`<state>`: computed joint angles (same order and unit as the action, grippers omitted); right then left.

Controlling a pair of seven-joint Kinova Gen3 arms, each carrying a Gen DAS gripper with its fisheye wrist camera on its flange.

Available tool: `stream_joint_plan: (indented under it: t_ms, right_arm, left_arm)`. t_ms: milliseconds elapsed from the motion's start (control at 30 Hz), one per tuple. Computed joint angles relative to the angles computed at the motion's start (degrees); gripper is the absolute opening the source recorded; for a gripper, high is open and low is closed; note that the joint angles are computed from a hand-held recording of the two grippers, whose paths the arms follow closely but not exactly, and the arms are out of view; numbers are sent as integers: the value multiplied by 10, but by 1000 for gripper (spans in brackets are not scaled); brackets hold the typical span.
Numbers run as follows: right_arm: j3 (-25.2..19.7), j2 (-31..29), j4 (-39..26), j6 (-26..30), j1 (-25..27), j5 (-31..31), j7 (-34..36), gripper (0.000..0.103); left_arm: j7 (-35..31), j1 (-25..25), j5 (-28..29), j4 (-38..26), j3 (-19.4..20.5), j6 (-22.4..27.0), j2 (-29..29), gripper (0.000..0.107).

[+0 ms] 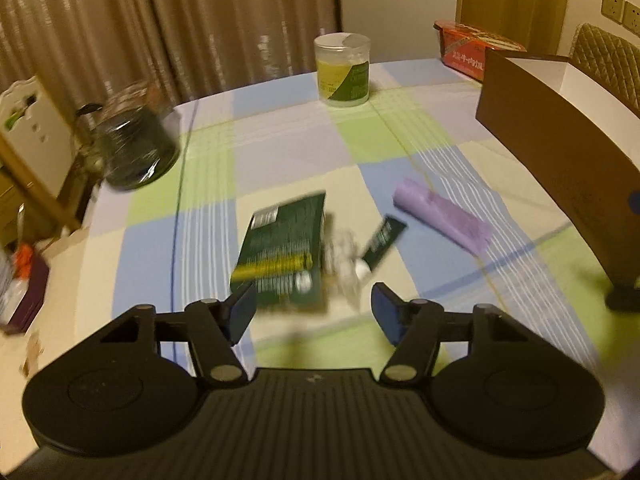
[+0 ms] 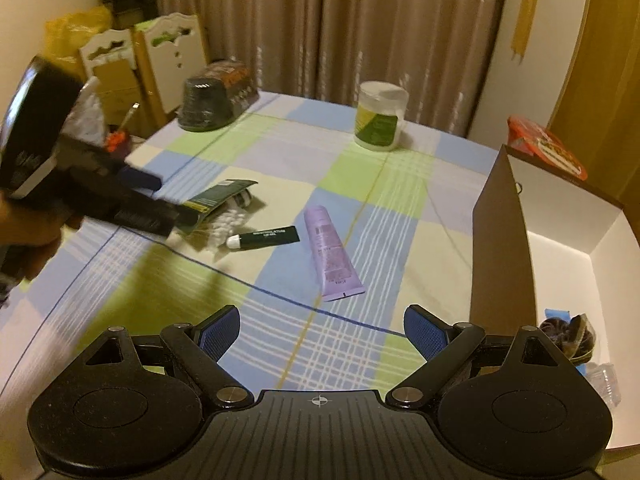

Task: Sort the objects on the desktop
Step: 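Move the left gripper toward the green packet and cotton swabs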

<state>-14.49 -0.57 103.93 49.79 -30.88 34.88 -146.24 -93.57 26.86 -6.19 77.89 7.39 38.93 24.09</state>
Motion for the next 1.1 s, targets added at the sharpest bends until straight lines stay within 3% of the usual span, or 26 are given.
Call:
stream_joint_plan:
  t_ms: [133, 300, 433, 767, 967, 1100]
  right_arm:
    - [9, 32, -25, 16, -4, 4, -17, 92]
    - [30, 57, -40, 14, -8, -7, -16, 92]
    - [43, 72, -46, 2, -7, -19, -5, 92]
    - [62, 96, -61, -36, -6, -45, 50, 92]
    - [68, 102, -61, -47, -9, -55, 70, 92]
    - [71, 105, -62, -52, -8, -62, 83, 92]
  left_arm:
    - [-45, -32, 41, -86, 24, 26, 67, 60]
    - [-89, -35, 64, -186, 24, 85, 135, 58]
    - [-125, -42, 80, -213, 24, 112, 153, 57]
    - [-146, -63, 69, -168, -11, 97, 118, 57]
    - [-69, -58, 28, -134, -52, 67, 103, 55]
    - [-21, -78, 44, -84, -39, 32, 73, 54]
